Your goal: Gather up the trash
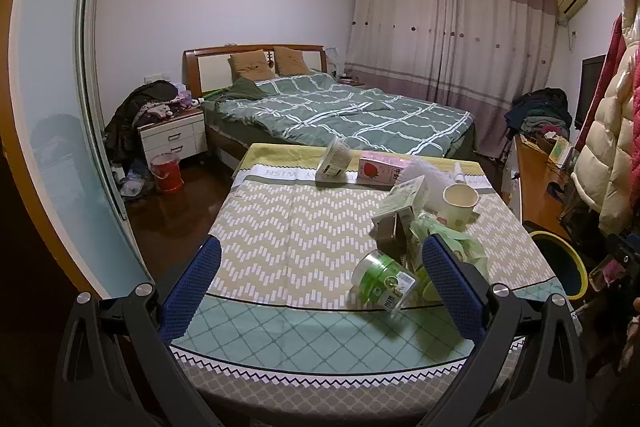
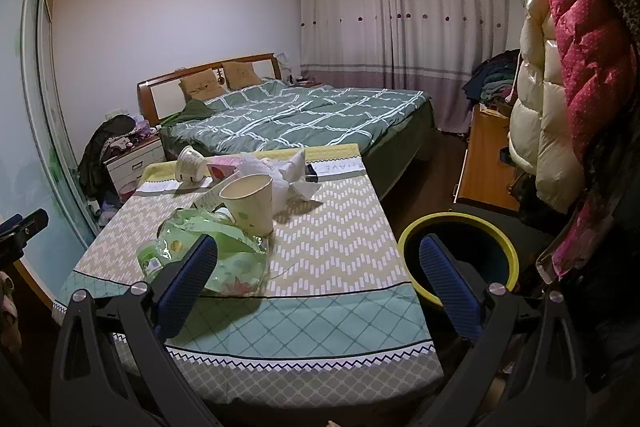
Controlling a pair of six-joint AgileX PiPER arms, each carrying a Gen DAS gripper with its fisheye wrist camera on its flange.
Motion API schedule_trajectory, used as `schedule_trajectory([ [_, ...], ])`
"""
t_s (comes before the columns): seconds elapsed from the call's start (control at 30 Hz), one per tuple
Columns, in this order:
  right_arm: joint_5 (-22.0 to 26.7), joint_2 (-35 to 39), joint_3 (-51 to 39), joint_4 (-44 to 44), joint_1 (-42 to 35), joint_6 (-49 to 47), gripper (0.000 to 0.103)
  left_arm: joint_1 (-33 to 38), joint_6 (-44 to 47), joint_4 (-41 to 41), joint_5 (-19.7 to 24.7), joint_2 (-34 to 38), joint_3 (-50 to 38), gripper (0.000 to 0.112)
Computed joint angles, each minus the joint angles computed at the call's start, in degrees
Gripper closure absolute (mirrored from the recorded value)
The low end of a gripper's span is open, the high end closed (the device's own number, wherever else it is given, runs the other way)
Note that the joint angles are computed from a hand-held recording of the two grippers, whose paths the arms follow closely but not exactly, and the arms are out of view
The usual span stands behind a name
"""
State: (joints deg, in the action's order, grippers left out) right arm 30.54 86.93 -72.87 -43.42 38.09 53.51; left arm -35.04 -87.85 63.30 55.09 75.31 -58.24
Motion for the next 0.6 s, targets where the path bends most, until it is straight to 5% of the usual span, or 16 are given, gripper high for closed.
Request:
schedule_trajectory([
  [0.6,-1.19,0.34,-0.10,1.81,-0.72,-1.21,0.007,0.00,0.18,0.08,-0.39,0.39,-0.08,0.013],
])
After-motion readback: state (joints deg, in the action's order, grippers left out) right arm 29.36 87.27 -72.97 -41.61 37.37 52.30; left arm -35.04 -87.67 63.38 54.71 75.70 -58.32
